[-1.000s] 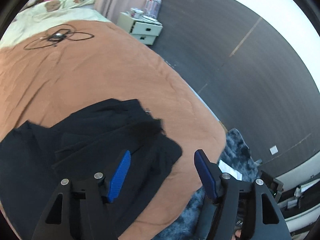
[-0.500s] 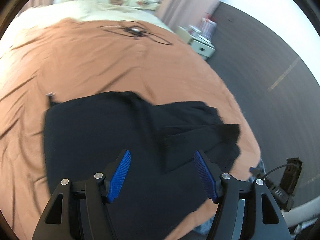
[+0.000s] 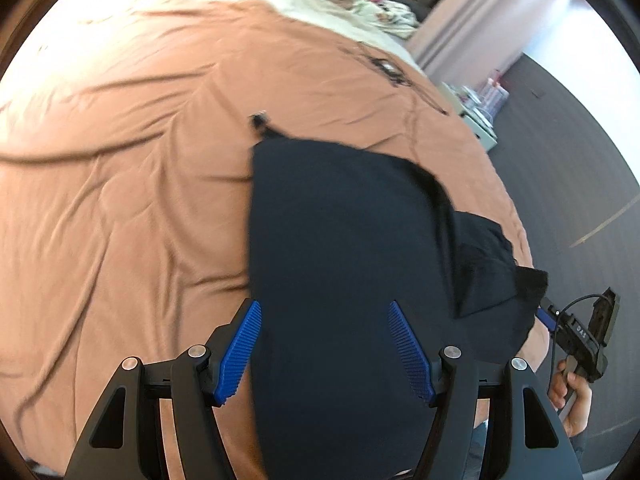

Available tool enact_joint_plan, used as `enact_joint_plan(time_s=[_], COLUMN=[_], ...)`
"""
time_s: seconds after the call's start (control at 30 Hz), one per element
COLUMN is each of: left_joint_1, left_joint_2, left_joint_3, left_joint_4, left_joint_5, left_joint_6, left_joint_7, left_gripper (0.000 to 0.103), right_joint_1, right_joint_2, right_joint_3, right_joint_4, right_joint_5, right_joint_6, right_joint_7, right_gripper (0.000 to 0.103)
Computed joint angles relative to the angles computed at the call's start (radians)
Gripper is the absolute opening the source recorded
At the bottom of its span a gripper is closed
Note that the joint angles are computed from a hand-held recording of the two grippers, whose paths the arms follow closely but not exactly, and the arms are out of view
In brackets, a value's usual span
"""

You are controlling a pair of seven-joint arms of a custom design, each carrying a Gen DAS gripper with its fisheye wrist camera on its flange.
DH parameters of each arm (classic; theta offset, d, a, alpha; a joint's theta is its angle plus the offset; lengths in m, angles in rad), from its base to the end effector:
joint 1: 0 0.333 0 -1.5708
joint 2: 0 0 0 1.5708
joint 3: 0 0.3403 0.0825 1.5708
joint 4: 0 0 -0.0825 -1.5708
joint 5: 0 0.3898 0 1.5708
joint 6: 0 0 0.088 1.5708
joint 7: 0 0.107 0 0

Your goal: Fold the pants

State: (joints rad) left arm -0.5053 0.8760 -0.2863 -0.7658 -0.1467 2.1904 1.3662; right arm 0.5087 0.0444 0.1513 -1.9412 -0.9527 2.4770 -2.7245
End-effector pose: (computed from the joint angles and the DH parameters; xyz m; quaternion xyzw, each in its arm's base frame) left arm 0.6659 -0.5070 0.5111 0.5335 -0.7806 0.3175 0.0723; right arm 0.4850 0.3780 0.5340 -0.3829 0.8228 -0.1970 0.3708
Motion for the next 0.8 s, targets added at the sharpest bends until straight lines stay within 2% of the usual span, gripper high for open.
enact_joint_plan(time_s=[0.1,0.17,0.23,0.27,0.4,0.5,0.67,0.7,0.77,0.8], left_joint_1=[0.040,0.052,0.056,0.055,0.050,0.045,0.051,0.054,0.066,0.073], left_joint_2=[-0.036,-0.040,-0.031,-0.023,0.012,0.027,0.032,0.029,0.016,0.001], left_joint_3=[-0.022,-0.028,-0.037,-0.039,-0.044,-0.043,-0.049,-0.052,-0.058,-0.060], left_joint_4=[-0.100,-0.126,-0.126,-0.118,-0.082,-0.061,-0.063,-0.070,-0.098,-0.126], left_joint_5=[-0.040,-0.055,-0.069,-0.074,-0.088,-0.090,-0.110,-0.115,-0.130,-0.137], left_joint_6=[0.027,0.022,0.015,0.007,-0.020,-0.028,-0.017,-0.011,0.006,0.020], left_joint_7=[0.016,0.018,0.026,0.027,0.039,0.052,0.064,0.066,0.075,0.081], left_gripper=[0.061,0.054,0.048,0.046,0.042,0.042,0.041,0.041,0.041,0.041], right_joint_1=[-0.005,-0.013,-0.011,-0.011,-0.001,0.005,0.007,0.015,0.029,0.036], right_joint_2=[0.025,0.028,0.019,0.011,-0.001,-0.023,-0.032,-0.033,-0.031,-0.032], right_joint_3=[-0.008,-0.018,-0.020,-0.020,-0.006,0.006,0.023,0.033,0.045,0.050], right_joint_4=[0.032,0.040,0.037,0.030,0.022,-0.029,-0.064,-0.047,-0.010,0.004], right_joint_5=[0.051,0.081,0.087,0.082,0.060,0.050,0.107,0.111,0.111,0.098], right_joint_6=[-0.016,-0.021,-0.030,-0.029,-0.070,-0.073,-0.065,-0.110,-0.181,-0.203], right_joint_7=[-0.073,-0.117,-0.120,-0.120,-0.107,-0.042,-0.032,-0.049,-0.083,-0.091], right_gripper=[0.044,0.017,0.003,0.001,0.000,0.000,0.004,0.006,0.022,0.027])
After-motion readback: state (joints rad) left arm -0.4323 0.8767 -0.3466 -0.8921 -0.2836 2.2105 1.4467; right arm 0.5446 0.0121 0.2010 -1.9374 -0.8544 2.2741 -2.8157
